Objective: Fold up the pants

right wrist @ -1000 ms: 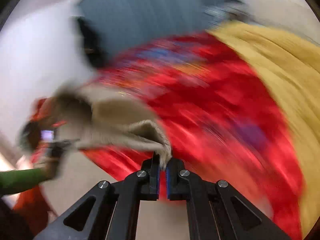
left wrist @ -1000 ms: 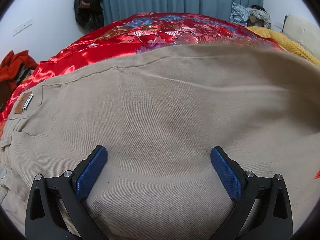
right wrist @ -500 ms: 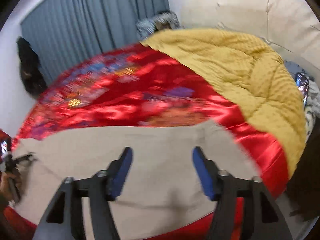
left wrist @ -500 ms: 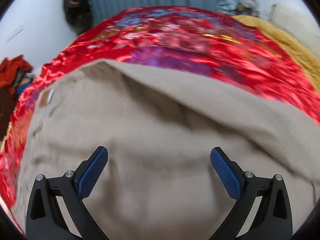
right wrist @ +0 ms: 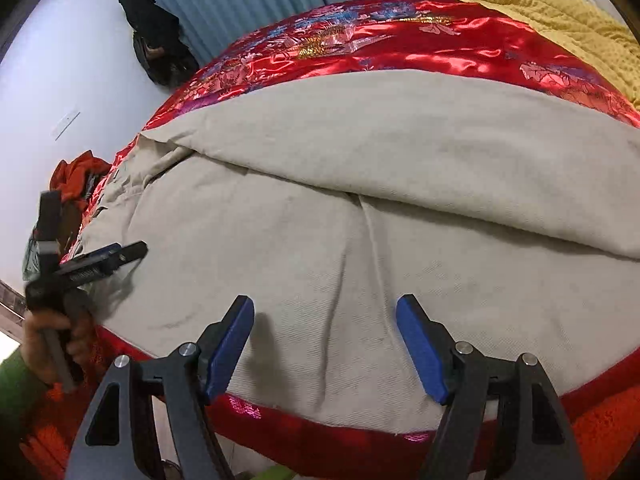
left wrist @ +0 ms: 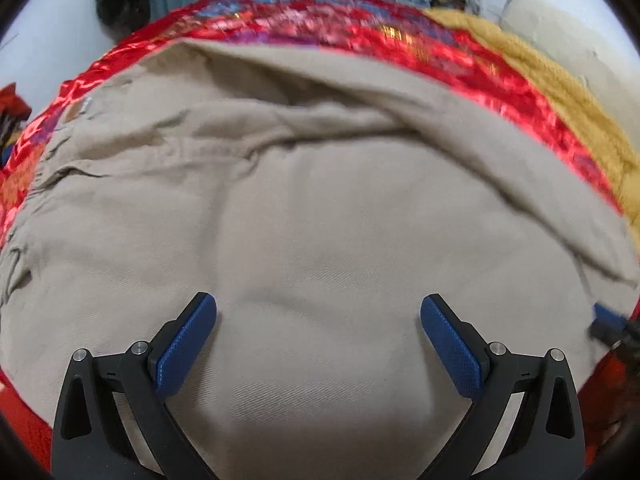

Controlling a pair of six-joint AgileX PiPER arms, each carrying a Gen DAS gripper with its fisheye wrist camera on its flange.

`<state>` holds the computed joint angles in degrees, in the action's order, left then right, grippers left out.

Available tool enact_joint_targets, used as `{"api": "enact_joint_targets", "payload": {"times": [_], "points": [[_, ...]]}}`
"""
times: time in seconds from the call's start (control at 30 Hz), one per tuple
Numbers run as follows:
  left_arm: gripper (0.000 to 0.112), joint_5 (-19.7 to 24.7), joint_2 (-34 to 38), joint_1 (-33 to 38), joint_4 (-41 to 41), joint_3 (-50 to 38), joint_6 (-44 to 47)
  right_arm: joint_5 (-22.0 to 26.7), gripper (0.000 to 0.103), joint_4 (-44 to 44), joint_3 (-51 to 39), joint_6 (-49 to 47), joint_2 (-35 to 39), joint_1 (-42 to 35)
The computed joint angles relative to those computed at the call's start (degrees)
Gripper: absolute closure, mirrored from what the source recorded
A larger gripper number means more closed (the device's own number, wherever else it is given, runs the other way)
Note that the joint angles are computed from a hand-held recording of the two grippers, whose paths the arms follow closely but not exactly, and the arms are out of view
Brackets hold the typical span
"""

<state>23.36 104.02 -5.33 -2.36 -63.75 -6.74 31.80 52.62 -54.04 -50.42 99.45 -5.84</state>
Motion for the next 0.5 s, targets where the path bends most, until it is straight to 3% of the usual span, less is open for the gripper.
{"api": "enact_joint_targets", "payload": {"times": [0.17, 0.3, 0.43, 0.5], "points": [[0.010, -1.34, 0.25, -0.29, 11.55, -0.62, -12.82, -1.89, 0.025, -0.54, 0.56, 0.11, 0.03, 1.61], [0.010, 0.20, 3.53, 2.13, 9.90, -2.45, -13.54, -3.00, 0.020, 0.33, 1.72, -1.86, -0.12, 2.33], [0.010, -0.87, 4.75, -0.72, 22.33, -1.12, -21.77, -2.04, 0.020, 2.01, 1.74, -3.59, 0.10, 1.56], [0.010, -0.65, 4.95, -1.06, 23.22, -1.26, -22.75, -1.61, 0.020, 2.63, 1.70, -4.18, 0.17, 1.24]]}}
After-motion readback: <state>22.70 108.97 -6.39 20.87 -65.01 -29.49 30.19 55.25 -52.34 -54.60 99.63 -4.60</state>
